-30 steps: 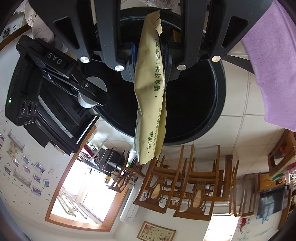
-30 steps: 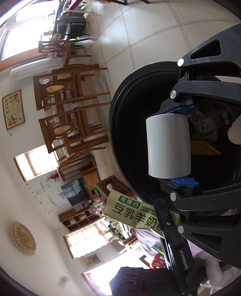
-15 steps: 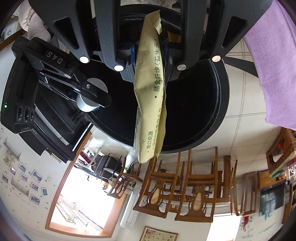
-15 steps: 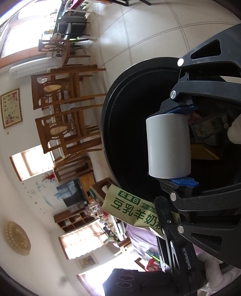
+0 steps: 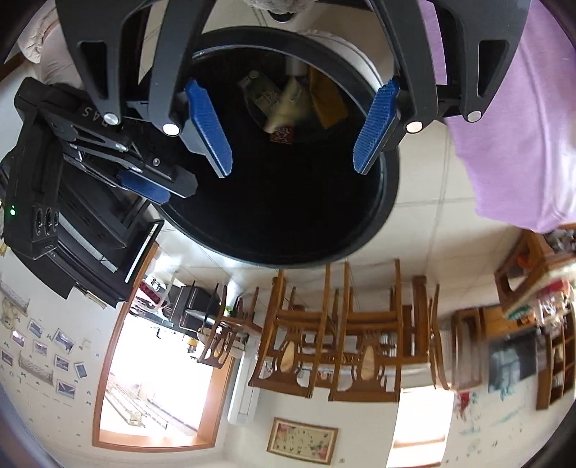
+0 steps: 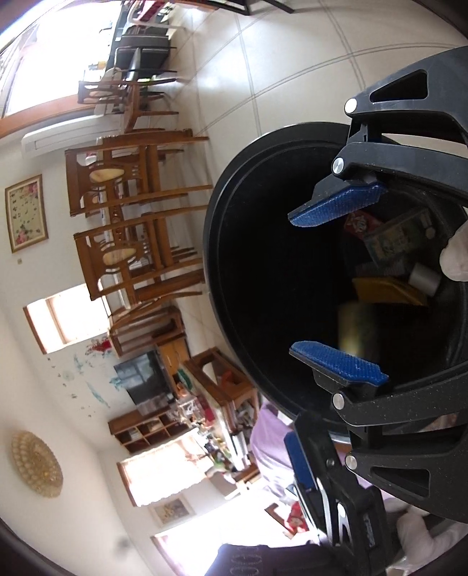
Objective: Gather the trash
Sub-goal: 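Carry both items over the black bin and open both grippers, then move both open grippers back toward the remaining trash on the table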
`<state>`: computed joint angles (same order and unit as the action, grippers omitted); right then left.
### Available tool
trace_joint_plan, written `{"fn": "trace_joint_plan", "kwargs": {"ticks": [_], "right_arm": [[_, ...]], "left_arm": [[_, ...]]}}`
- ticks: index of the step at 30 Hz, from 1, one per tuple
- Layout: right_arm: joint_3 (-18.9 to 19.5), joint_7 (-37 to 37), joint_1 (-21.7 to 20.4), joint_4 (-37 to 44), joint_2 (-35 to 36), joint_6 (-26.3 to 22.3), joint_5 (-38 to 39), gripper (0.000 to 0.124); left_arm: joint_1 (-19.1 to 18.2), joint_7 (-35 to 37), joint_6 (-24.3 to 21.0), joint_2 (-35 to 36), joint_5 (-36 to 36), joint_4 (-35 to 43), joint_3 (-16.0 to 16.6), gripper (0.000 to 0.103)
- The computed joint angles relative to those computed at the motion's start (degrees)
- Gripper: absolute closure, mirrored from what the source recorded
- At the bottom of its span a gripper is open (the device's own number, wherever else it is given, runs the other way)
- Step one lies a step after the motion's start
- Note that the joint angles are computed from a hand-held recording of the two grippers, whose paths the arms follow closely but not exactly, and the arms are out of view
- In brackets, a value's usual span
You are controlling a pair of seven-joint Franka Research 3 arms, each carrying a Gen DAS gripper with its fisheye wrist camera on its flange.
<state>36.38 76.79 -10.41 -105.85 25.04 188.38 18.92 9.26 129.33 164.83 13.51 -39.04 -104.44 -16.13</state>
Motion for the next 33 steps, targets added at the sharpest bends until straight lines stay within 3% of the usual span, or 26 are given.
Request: {"fn": "trace_joint_plan", "kwargs": {"ticks": [8,15,18,23,25,33], "right_arm": [[6.42,4.46,-5.35,-3.32,-0.95,4.9,-4.75,0.045],[4.72,8.93,-1.53,-4.16,-3.6,5.53,-9.17,0.038],[-0.32,10.31,4.66,-3.33,-4.9,5.15,-9.41,0.026],[-5.79,11.06,13.63,0.76,-4.76,1.48,-10.87,0.026],[-10.45,10.06,19.6,2.56,-4.67,0.32,-9.84,0.026],[-20.87,6.88,36.75,11.59,-0.75,-4.76,-7.33,0.026]], "left_arm": [[-0.88,5.09,7.27,-7.05,-4.22,-7.44,0.89,0.018],[-3.39,17.35,11.1,-13.65,-18.25,-12.23,4.68,0.005],[-4.74,19.91,11.08,-15.68,-21.47,-13.62,7.58,0.005],[-6.61,21.7,10.1,-18.46,-25.55,-15.98,13.34,0.005],[-6.93,20.16,9.57,-19.19,-24.83,-16.85,15.42,0.005],[-5.13,17.54,8.63,-21.91,-26.1,-20.35,22.71,0.005]]}}
